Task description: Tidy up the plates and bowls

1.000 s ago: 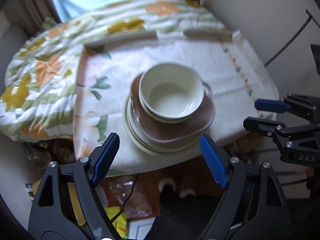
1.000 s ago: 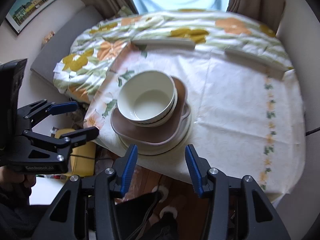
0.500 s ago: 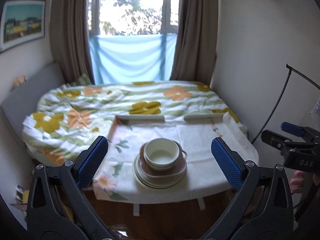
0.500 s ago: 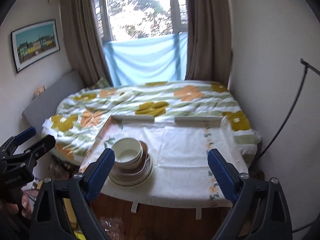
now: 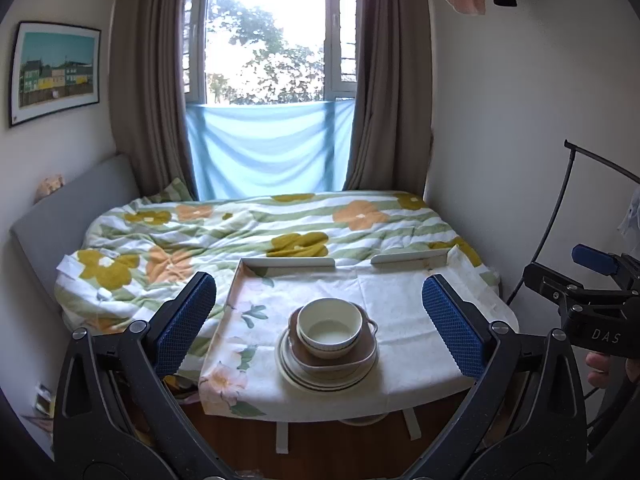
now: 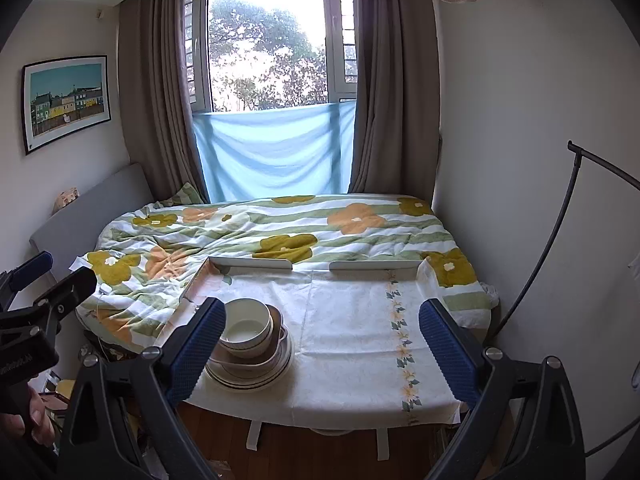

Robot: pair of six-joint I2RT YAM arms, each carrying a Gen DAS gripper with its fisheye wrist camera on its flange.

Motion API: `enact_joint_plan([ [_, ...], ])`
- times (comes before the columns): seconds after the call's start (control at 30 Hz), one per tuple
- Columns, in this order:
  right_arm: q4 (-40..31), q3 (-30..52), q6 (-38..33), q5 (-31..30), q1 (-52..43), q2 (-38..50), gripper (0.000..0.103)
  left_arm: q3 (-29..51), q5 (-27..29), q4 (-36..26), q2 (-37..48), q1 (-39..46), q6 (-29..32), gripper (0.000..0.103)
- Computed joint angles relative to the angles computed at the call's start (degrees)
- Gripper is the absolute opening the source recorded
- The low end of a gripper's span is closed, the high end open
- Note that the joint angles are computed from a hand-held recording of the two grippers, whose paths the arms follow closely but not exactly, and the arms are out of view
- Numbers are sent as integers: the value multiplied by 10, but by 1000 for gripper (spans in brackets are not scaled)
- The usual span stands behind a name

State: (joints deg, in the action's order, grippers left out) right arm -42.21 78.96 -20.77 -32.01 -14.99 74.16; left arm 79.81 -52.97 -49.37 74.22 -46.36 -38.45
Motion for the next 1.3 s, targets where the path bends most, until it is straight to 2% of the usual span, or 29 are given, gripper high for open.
enact_joint_plan([
  [0.67,15,-11,16,0,5,-9,96,11,-35,-13,4,-17,-2,103],
  [1.3,24,-7,32,11,10,-4,96,12,-27,0,6,-5,16,103],
])
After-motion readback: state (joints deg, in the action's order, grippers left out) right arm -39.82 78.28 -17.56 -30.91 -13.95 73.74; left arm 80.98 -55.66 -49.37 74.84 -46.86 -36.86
